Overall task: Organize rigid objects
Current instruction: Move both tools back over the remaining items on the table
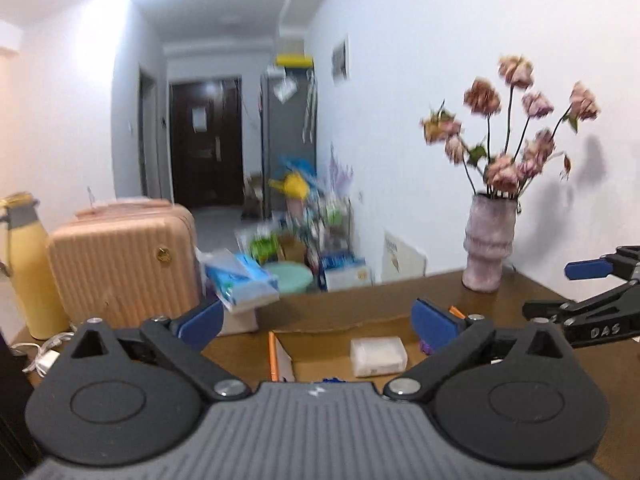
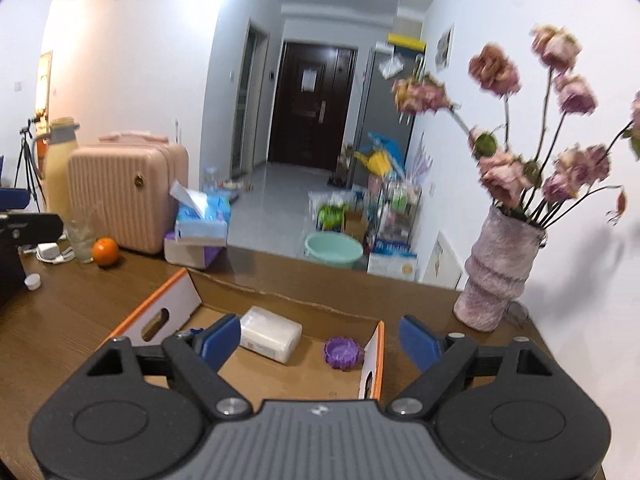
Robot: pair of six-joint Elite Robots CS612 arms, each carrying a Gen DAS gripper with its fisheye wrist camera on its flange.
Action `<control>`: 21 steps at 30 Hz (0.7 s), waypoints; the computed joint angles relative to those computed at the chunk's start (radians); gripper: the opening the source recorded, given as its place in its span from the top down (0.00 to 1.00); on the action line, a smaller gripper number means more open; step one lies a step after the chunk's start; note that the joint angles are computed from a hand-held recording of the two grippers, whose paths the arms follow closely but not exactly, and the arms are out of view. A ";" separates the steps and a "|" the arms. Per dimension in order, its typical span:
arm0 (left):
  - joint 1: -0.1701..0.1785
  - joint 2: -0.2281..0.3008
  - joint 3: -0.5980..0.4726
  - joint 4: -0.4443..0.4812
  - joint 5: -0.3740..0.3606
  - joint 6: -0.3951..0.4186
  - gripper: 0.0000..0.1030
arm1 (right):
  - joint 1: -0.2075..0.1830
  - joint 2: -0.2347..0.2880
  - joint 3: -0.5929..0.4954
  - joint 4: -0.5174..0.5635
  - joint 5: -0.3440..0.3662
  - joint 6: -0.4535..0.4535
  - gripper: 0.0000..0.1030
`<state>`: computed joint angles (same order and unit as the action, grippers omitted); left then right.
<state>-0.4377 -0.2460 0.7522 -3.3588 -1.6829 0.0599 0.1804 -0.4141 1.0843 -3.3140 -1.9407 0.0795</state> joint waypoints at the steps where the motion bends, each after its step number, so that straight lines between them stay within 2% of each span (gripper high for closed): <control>1: 0.000 -0.010 0.043 -0.065 0.016 0.003 0.00 | 0.005 0.001 0.013 -0.043 -0.006 -0.008 0.14; 4: 0.002 -0.033 0.149 -0.223 0.035 0.047 0.00 | 0.021 0.005 0.064 -0.187 -0.025 -0.032 0.11; 7: 0.005 -0.051 0.266 -0.394 0.062 0.077 0.00 | 0.043 0.002 0.111 -0.279 -0.047 -0.061 0.10; 9: 0.010 -0.062 0.339 -0.484 0.061 0.055 0.00 | 0.057 0.003 0.150 -0.369 -0.039 -0.078 0.07; 12: 0.019 -0.078 0.450 -0.597 0.052 -0.018 0.00 | 0.079 0.005 0.210 -0.458 -0.035 -0.048 0.06; 14: 0.022 -0.077 0.507 -0.670 0.051 -0.007 0.00 | 0.095 0.009 0.243 -0.479 -0.044 -0.013 0.06; 16: 0.025 -0.077 0.551 -0.707 0.052 0.014 0.00 | 0.114 0.023 0.258 -0.494 -0.073 0.005 0.06; 19: 0.027 -0.086 0.596 -0.685 0.065 0.027 0.00 | 0.141 0.048 0.260 -0.495 -0.126 0.023 0.06; 21: 0.030 -0.083 0.603 -0.674 0.060 0.024 0.00 | 0.154 0.058 0.270 -0.483 -0.137 0.061 0.06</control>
<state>-0.4075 -0.3290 1.3551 -4.0331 -1.6226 0.0836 0.3349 -0.3564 1.3542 -3.7971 -2.0775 0.1406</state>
